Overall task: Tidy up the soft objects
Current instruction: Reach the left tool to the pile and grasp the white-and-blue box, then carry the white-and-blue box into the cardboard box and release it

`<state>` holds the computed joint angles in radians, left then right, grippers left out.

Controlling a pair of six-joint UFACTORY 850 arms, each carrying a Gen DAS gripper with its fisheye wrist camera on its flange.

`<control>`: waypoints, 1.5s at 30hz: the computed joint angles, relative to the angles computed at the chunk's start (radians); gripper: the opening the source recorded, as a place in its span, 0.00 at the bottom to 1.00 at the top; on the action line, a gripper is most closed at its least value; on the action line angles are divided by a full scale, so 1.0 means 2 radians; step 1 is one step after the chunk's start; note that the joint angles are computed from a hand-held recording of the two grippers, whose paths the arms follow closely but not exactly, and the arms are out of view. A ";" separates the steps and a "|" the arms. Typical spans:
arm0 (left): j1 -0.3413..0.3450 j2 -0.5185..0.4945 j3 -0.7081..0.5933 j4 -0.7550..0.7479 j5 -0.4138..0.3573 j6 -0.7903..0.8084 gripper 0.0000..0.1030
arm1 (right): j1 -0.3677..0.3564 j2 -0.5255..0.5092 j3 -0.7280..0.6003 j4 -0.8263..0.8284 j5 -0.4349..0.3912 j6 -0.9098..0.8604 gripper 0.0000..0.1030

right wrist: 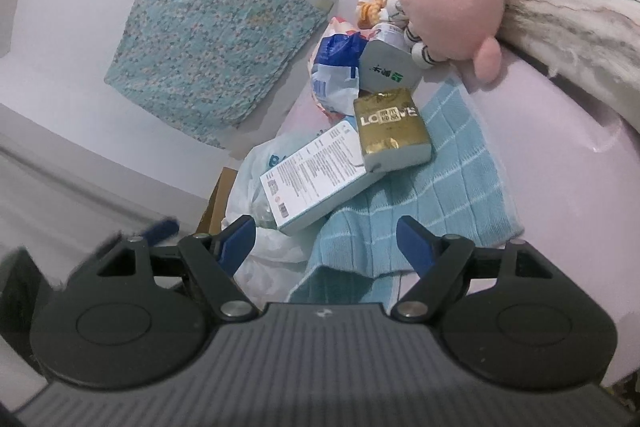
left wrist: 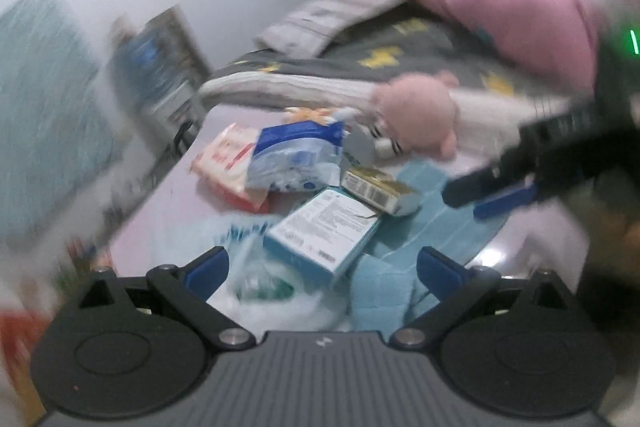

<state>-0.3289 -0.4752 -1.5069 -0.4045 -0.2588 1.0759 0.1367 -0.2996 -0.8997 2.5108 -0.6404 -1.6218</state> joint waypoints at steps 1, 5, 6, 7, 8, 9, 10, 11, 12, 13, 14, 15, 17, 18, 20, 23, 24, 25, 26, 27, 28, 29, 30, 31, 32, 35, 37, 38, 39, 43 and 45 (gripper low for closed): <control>-0.003 -0.014 -0.018 0.028 -0.013 -0.008 0.98 | -0.001 -0.002 -0.003 0.001 0.002 -0.003 0.76; -0.014 -0.081 -0.107 0.118 -0.078 -0.065 0.98 | -0.009 -0.009 -0.015 0.014 0.009 -0.027 0.76; -0.016 -0.099 -0.131 0.129 -0.096 -0.072 0.98 | -0.011 -0.009 -0.016 0.017 0.009 -0.031 0.76; -0.017 -0.117 -0.157 0.140 -0.116 -0.080 0.98 | -0.014 -0.009 -0.017 0.019 0.009 -0.036 0.76; -0.019 -0.136 -0.185 0.154 -0.138 -0.090 0.98 | -0.016 -0.010 -0.019 0.021 0.011 -0.041 0.76; -0.022 -0.161 -0.223 0.171 -0.171 -0.101 0.98 | -0.018 -0.010 -0.021 0.022 0.014 -0.045 0.76; -0.024 -0.181 -0.256 0.185 -0.201 -0.110 0.98 | -0.021 -0.011 -0.022 0.022 0.015 -0.049 0.76; -0.026 -0.203 -0.290 0.199 -0.227 -0.122 0.98 | -0.023 -0.010 -0.022 0.025 0.019 -0.054 0.76; -0.029 -0.226 -0.325 0.215 -0.249 -0.137 0.98 | -0.025 -0.010 -0.023 0.032 0.024 -0.062 0.76; -0.032 -0.246 -0.356 0.227 -0.269 -0.149 0.98 | -0.027 -0.010 -0.024 0.038 0.027 -0.070 0.76; -0.034 -0.266 -0.390 0.236 -0.291 -0.158 0.98 | -0.029 -0.009 -0.023 0.044 0.028 -0.075 0.76; -0.035 -0.287 -0.423 0.240 -0.310 -0.163 0.98 | -0.032 -0.009 -0.022 0.049 0.028 -0.080 0.76; -0.036 -0.312 -0.462 0.242 -0.331 -0.161 0.98 | -0.037 -0.010 -0.022 0.058 0.025 -0.083 0.76; -0.037 -0.320 -0.474 0.245 -0.336 -0.160 0.98 | -0.039 -0.010 -0.021 0.063 0.024 -0.086 0.76; -0.040 -0.335 -0.495 0.253 -0.347 -0.164 0.95 | -0.041 -0.014 -0.022 0.068 0.022 -0.088 0.76; -0.042 -0.353 -0.521 0.265 -0.361 -0.173 0.93 | -0.042 -0.019 -0.023 0.065 0.021 -0.082 0.76; -0.042 -0.352 -0.518 0.269 -0.358 -0.176 0.93 | -0.042 -0.023 -0.025 0.059 0.020 -0.076 0.76; -0.042 -0.351 -0.514 0.271 -0.353 -0.178 0.92 | -0.040 -0.024 -0.024 0.059 0.020 -0.074 0.76; -0.041 -0.349 -0.511 0.271 -0.350 -0.179 0.87 | -0.039 -0.025 -0.023 0.058 0.020 -0.072 0.76; -0.041 -0.350 -0.512 0.273 -0.349 -0.182 0.85 | -0.037 -0.029 -0.026 0.055 0.021 -0.068 0.76; -0.040 -0.352 -0.517 0.272 -0.352 -0.184 0.82 | -0.036 -0.033 -0.029 0.051 0.022 -0.064 0.76; -0.039 -0.356 -0.526 0.266 -0.358 -0.183 0.81 | -0.035 -0.035 -0.030 0.046 0.021 -0.061 0.76; -0.038 -0.355 -0.526 0.261 -0.358 -0.183 0.81 | -0.034 -0.039 -0.035 0.039 0.021 -0.056 0.76; -0.038 -0.350 -0.517 0.259 -0.353 -0.183 0.80 | -0.032 -0.044 -0.040 0.034 0.022 -0.053 0.76; -0.038 -0.339 -0.500 0.259 -0.343 -0.184 0.78 | -0.030 -0.047 -0.045 0.029 0.024 -0.049 0.76; -0.037 -0.315 -0.463 0.257 -0.323 -0.188 0.75 | -0.025 -0.054 -0.052 0.026 0.020 -0.044 0.76; -0.036 -0.299 -0.441 0.251 -0.311 -0.188 0.75 | -0.022 -0.055 -0.053 0.029 0.017 -0.042 0.76; -0.035 -0.290 -0.428 0.248 -0.305 -0.187 0.75 | -0.021 -0.055 -0.054 0.030 0.017 -0.041 0.76; -0.034 -0.281 -0.415 0.244 -0.296 -0.186 0.75 | -0.020 -0.054 -0.053 0.033 0.017 -0.043 0.76; -0.026 -0.244 -0.372 0.217 -0.271 -0.183 0.74 | -0.016 -0.048 -0.049 0.040 0.018 -0.047 0.76; -0.021 -0.228 -0.353 0.201 -0.261 -0.182 0.74 | -0.013 -0.043 -0.046 0.047 0.019 -0.054 0.76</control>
